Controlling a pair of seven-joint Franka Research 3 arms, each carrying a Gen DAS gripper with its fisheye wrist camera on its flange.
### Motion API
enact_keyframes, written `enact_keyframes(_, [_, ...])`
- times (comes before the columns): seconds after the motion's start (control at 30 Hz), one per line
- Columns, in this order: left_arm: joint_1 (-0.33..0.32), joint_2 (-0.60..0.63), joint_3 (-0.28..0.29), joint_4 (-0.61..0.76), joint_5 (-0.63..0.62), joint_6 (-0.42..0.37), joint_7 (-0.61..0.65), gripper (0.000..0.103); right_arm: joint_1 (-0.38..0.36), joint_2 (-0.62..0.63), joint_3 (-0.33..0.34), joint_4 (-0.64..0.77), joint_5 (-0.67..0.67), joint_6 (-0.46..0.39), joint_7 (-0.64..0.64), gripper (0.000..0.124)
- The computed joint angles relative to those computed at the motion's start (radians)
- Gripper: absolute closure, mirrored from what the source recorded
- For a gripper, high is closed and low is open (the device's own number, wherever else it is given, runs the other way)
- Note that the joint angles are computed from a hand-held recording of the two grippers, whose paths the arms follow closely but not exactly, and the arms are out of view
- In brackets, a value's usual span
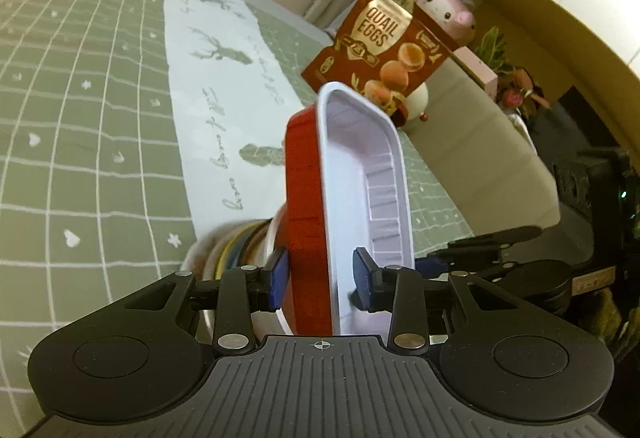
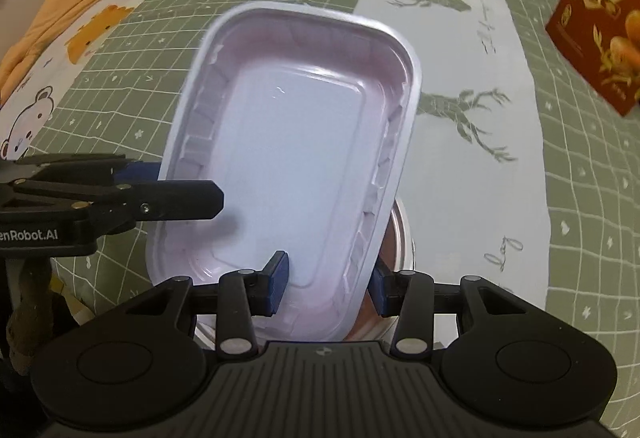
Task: Organize plates and bowls
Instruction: 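Lift the pink tray with the right gripper over the bowl stack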
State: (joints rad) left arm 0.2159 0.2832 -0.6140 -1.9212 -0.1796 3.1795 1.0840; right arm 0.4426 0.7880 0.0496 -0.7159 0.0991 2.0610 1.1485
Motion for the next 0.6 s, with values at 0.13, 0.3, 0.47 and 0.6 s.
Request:
enact_keyframes(0.13, [0.019, 0.015, -0.024, 0.010, 0.002, 0.001, 0.004, 0.067, -0.028, -0.027, 0.015, -0.054, 0.042, 0.054, 0.019, 0.081])
enact_keyframes(0.3, [-0.015, 0.010, 0.012, 0.025, 0.003, -0.025, 0.003, 0.068, -0.040, -0.087, 0.022, -0.160, 0.063, 0.111, 0.005, 0.081])
enact_keyframes(0.47, [0.018, -0.020, -0.028, -0.016, -0.014, 0.030, 0.016, 0.067, -0.040, -0.132, 0.026, -0.227, 0.070, 0.165, 0.009, 0.081])
enact_keyframes(0.6, [0.155, -0.015, -0.178, -0.040, 0.007, 0.060, 0.024, 0.066, -0.056, -0.207, 0.047, -0.328, 0.102, 0.233, -0.042, 0.081])
